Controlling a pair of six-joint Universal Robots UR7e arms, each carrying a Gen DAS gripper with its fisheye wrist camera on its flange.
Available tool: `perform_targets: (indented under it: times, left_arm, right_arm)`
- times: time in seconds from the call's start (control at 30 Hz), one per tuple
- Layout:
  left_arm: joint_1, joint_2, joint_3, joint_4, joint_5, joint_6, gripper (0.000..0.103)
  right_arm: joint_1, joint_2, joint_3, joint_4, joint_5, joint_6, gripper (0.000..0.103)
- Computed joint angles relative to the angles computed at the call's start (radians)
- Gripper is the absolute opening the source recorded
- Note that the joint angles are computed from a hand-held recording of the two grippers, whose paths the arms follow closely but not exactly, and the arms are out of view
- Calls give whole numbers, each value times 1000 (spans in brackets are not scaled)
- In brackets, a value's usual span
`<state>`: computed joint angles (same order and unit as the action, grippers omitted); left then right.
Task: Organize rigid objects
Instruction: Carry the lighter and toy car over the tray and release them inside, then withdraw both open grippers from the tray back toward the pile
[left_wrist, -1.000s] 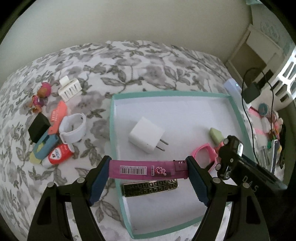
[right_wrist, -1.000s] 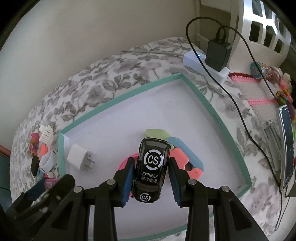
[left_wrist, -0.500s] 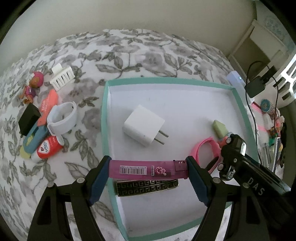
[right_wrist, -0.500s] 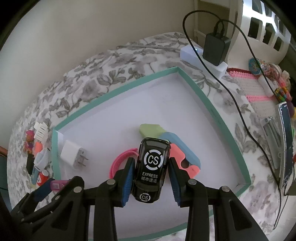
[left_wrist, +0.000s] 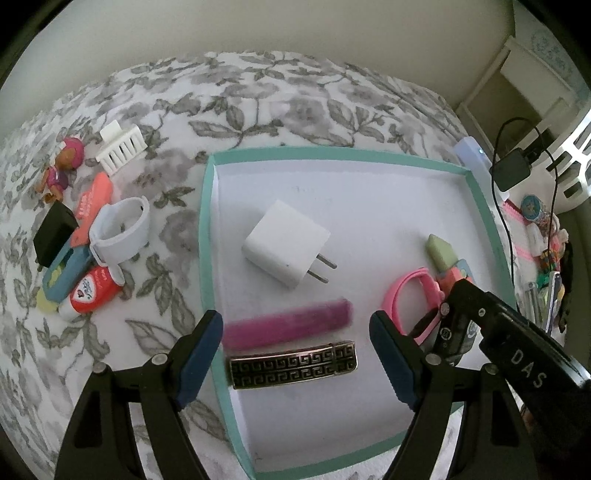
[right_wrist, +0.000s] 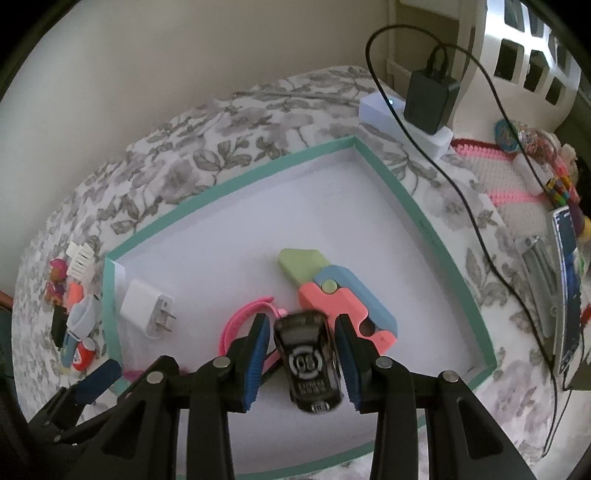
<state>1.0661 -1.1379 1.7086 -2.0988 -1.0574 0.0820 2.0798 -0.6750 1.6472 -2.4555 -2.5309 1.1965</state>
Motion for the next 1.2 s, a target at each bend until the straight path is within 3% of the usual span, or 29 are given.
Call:
perform_targets:
  times: [0.2,0.47,0.5,0.53,0.57,0.8,0.87,0.97,1.13,1.2]
  left_arm:
    - [-8,-19,10,-41,12,9,83]
    - [0,-25,-5,-88,104,-49,84]
    - [2,-22,-9,-89,120,-58,87]
    - [5,-21,-12,-87,132,-67,95]
    - [10,-19,-18,-85,142,-77,95]
    - [37,-14,-53,-41,177,-164,95]
    - [46,-15,-61,-39,170,-178,95]
    - [58,-17,-76,-33,159,-198,95]
    - [72,-19,-92,-60,164,-203,95]
    - [80,-19,-102,-74,170,-207,95]
  right_arm:
    - [17,-3,-2,-13,-36,-6,40]
    - [16,5,-14,-8,-29,-27,42]
    - [14,9,-19,-6,-22,-35,45]
    - [13,14,-27,3,-19,-42,55]
    - [13,20,-37,18,-20,-48,62]
    - [13,39,-64,55,-24,-67,71]
    - [12,41,-66,61,-28,-65,81]
    - [12,44,-67,65,-36,-64,87]
    - [15,54,-61,6,-51,-104,103]
    - [19,61,-62,-22,-65,-123,103]
